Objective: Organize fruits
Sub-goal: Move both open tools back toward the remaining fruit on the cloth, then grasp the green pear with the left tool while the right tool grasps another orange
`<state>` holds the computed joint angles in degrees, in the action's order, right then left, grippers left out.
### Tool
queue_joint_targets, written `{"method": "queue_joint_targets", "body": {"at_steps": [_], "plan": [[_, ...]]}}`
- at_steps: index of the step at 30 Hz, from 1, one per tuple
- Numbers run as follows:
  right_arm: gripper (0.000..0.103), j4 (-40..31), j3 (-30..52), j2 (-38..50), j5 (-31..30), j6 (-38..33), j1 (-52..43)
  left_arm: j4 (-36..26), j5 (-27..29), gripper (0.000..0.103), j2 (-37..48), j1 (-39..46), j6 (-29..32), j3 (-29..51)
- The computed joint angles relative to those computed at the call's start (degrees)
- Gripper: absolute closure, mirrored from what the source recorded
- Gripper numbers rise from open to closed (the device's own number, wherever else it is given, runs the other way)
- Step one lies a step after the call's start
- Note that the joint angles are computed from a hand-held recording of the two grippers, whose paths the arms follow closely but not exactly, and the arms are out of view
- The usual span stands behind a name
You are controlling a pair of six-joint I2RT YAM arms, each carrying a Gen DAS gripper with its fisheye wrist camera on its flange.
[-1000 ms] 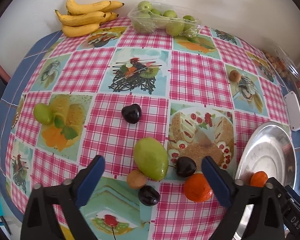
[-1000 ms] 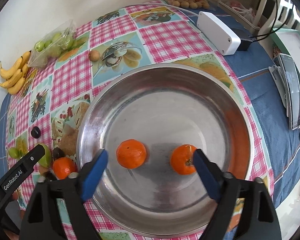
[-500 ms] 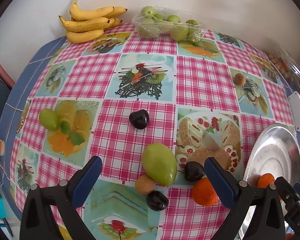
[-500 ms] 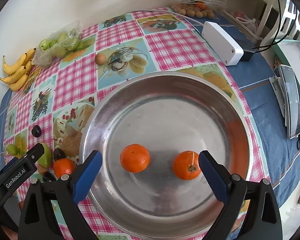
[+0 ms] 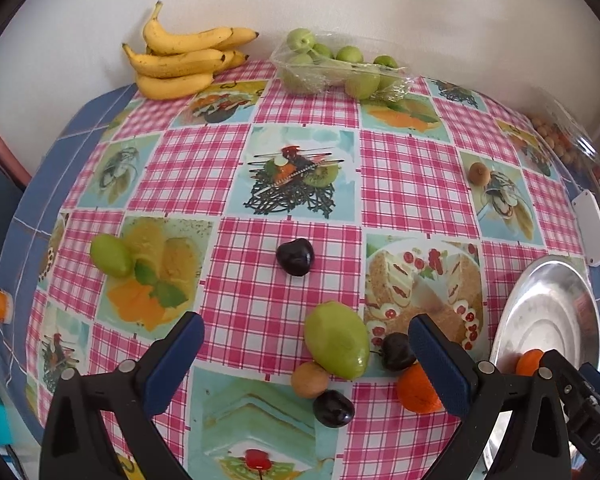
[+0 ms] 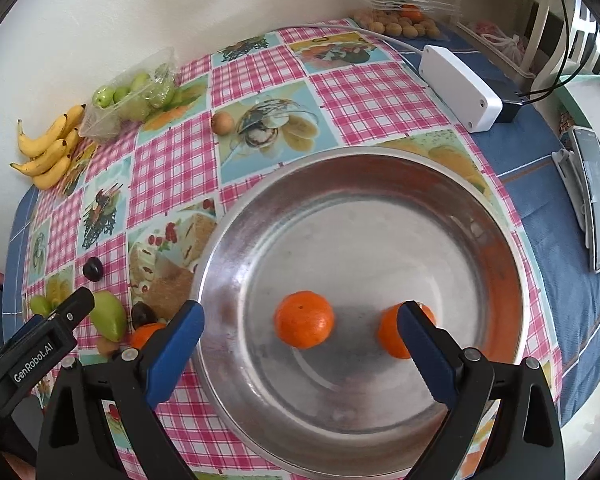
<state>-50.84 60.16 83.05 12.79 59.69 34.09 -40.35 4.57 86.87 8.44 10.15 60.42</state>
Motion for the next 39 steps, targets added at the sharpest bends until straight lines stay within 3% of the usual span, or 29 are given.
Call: {"method": "queue_joint_targets", "body": {"at_steps": [14, 24, 33, 39], "plan": [[0.006, 3.3, 11.0, 10.6, -0.3, -1.7, 7.1, 1.5, 0.9, 0.000, 3.8, 10.2, 4.6, 5.4], [0.006, 6.6, 18.7, 19.2, -3.4, -2.1, 9.5, -1.4, 4.5, 0.000, 9.1, 18.2, 7.0, 11.9], [0.006, 9.3, 21.8, 23.1, -5.8, -2.6, 10.5, -3.3, 6.5, 0.000, 13.0, 22.3, 6.9, 15.8], [0.006, 9.6, 19.6, 21.7, -5.9, -1.6, 10.1, -5.8, 10.2, 0.000, 13.5, 22.0, 7.1, 16.1]]}}
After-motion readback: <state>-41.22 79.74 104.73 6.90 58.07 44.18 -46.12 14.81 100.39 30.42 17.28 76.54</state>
